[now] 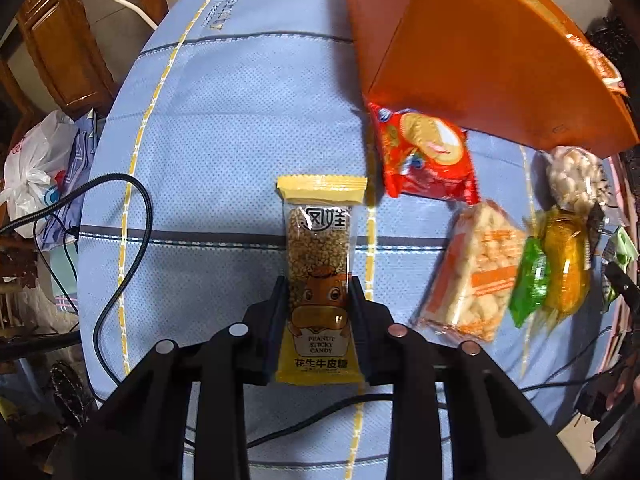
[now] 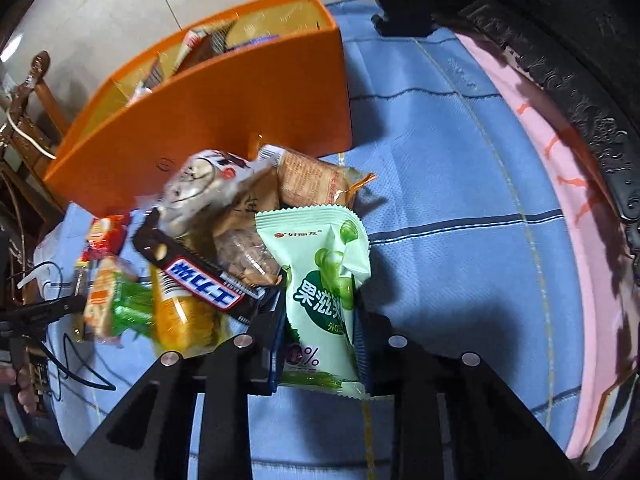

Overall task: Organize snacks
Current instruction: 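Grasp yellow peanut candy bar with left gripper while right grasps green fruit-candy bag, then lower both held snacks into the orange box and open both grippers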

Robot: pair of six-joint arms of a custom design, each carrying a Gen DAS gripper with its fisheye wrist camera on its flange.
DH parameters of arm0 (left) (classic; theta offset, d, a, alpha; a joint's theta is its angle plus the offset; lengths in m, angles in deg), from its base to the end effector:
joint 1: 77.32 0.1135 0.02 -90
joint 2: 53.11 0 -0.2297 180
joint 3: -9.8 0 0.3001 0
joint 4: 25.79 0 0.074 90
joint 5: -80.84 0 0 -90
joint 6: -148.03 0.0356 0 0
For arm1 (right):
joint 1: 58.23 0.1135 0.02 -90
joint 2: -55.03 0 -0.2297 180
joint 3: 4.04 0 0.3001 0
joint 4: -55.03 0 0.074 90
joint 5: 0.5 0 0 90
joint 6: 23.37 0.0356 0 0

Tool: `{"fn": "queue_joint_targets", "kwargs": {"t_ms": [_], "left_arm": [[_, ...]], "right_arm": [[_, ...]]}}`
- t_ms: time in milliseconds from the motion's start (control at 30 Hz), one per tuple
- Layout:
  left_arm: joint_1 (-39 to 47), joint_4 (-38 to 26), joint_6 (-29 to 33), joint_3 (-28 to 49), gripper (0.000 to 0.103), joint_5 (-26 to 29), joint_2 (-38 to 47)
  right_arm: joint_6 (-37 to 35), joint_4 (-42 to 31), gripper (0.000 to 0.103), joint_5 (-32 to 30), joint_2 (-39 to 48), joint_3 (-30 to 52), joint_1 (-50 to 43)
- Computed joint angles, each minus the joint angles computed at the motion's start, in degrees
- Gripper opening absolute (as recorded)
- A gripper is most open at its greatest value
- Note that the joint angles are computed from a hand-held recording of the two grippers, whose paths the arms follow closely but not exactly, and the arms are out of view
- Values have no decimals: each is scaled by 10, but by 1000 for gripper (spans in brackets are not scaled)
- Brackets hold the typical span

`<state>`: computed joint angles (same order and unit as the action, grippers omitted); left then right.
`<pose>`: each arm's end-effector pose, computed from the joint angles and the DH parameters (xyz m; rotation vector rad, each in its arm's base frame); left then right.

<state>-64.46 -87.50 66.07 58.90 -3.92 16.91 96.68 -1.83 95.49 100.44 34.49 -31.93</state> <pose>0.2307 0.0493 0.1137 -0.1172 2.9947 -0.0999 0.1855 0.0875 0.1430 0.1206 2.6816 0.1718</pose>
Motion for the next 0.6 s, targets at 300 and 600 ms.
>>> {"fn": "queue_joint_targets", "kwargs": {"t_ms": [300,600], "left_arm": [[35,-87,26,39,29,45,-93],[-48,-127,-22,177,29,61,-102]], "right_arm": [[-7,-26,28,6,-68,37,26],[-66,37,28,-12,31,154,4]]}}
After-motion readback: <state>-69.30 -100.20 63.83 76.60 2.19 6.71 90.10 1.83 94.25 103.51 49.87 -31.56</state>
